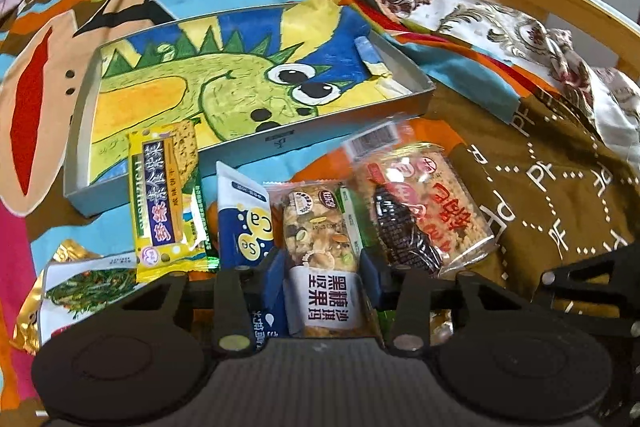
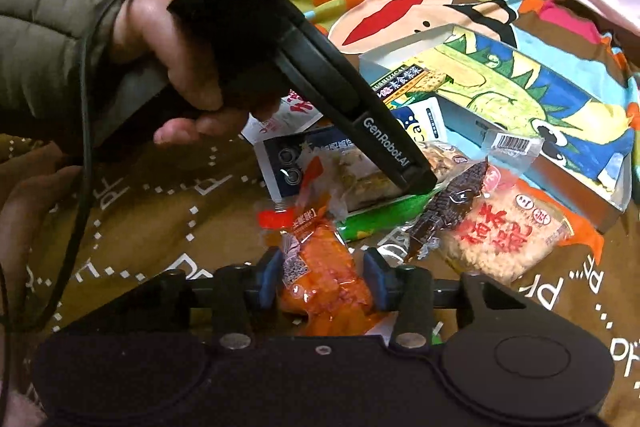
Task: Organize snacks
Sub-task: 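Close left gripper on the nut bar while right gripper closes on the orange spicy-strip pack, then lift and carry the nut bar and spicy-strip pack toward the tin box with both tools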
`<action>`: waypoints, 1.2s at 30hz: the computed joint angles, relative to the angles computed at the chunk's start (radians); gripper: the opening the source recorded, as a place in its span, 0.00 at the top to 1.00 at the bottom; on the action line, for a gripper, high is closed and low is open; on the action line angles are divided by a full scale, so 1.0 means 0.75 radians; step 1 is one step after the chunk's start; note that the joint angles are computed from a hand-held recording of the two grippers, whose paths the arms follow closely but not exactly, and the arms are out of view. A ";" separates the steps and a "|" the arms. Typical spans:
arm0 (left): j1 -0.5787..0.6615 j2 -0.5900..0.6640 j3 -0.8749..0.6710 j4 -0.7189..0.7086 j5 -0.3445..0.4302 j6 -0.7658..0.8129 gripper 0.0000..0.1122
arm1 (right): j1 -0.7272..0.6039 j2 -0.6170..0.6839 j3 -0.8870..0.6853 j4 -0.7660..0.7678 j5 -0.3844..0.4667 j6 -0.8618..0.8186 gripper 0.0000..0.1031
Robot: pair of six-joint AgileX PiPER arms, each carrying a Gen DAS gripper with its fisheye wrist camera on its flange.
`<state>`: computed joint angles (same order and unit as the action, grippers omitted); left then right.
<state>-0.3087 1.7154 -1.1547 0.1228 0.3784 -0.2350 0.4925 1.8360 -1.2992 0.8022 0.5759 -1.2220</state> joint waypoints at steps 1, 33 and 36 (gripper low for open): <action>-0.002 -0.005 0.005 0.008 0.000 -0.018 0.62 | -0.001 -0.001 -0.002 -0.008 0.002 0.003 0.57; -0.100 -0.374 0.302 0.448 0.048 -0.874 0.64 | 0.242 -0.264 0.396 -0.173 -0.586 -0.053 0.65; -0.084 -0.418 0.350 0.451 -0.018 -0.905 0.64 | 0.253 -0.282 0.417 -0.343 -0.644 0.110 0.65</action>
